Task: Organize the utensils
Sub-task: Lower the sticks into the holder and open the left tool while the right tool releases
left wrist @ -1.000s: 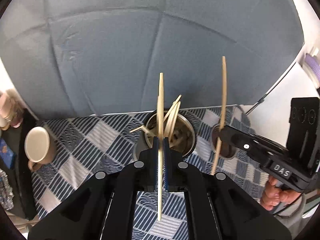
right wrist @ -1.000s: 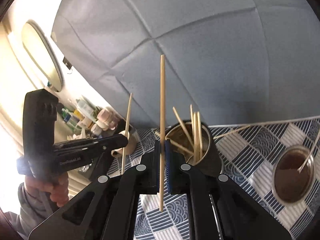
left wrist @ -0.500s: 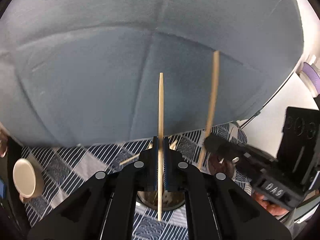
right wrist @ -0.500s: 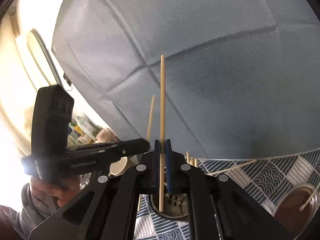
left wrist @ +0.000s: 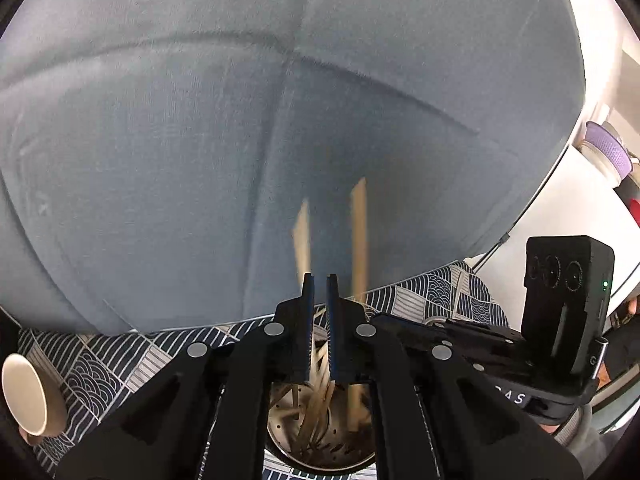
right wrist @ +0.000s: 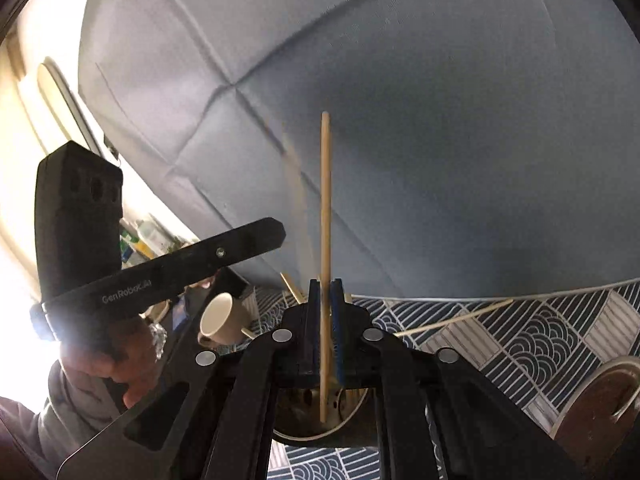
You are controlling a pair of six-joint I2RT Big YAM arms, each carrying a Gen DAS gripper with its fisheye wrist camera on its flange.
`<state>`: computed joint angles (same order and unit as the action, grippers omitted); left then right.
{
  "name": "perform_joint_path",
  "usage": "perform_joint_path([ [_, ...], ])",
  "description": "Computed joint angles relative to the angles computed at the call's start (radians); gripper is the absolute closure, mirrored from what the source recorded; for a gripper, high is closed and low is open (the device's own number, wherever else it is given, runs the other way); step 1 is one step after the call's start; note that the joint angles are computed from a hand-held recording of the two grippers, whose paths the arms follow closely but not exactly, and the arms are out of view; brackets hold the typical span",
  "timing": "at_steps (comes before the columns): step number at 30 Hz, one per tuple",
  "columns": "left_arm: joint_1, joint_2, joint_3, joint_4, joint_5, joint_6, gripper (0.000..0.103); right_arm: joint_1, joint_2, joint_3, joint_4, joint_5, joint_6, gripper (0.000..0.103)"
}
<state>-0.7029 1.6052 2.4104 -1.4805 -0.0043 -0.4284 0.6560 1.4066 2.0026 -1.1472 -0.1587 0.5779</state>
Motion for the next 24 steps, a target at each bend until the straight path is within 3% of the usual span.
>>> perform_joint_path([
  [2, -0.001, -0.02, -0.029, 0.012, -0.012, -0.008, 0.088, 0.0, -0.007, -0.012, 0.009, -0.01, 0.015, 0.094],
  [7, -0.001, -0.044, -0.036, -0.002, -0.045, -0.035, 0.078, 0.01, -0.009, 0.008, -0.018, 0.024, 0.013, 0.094],
  [10, -0.004, -0.066, -0.043, -0.013, -0.059, -0.049, 0.072, 0.016, -0.001, 0.043, -0.065, 0.044, 0.008, 0.078],
  [13, -0.017, -0.097, -0.065, -0.02, -0.091, -0.052, 0.067, 0.034, -0.006, 0.065, -0.094, 0.084, 0.012, 0.074],
  [17, -0.03, -0.137, -0.088, -0.05, -0.133, -0.056, 0.046, 0.066, -0.006, 0.105, -0.146, 0.15, 0.006, 0.057],
  [19, -0.039, -0.16, -0.108, -0.059, -0.146, -0.058, 0.043, 0.089, -0.005, 0.13, -0.188, 0.196, -0.003, 0.046],
  [21, -0.046, -0.185, -0.125, -0.072, -0.175, -0.068, 0.028, 0.113, -0.01, 0.142, -0.222, 0.255, -0.001, 0.039],
  [22, -0.054, -0.204, -0.142, -0.073, -0.195, -0.081, 0.025, 0.123, -0.013, 0.146, -0.237, 0.276, 0.007, 0.036],
  [24, -0.071, -0.227, -0.158, -0.092, -0.242, -0.112, 0.007, 0.142, -0.017, 0.153, -0.27, 0.314, 0.032, 0.026],
])
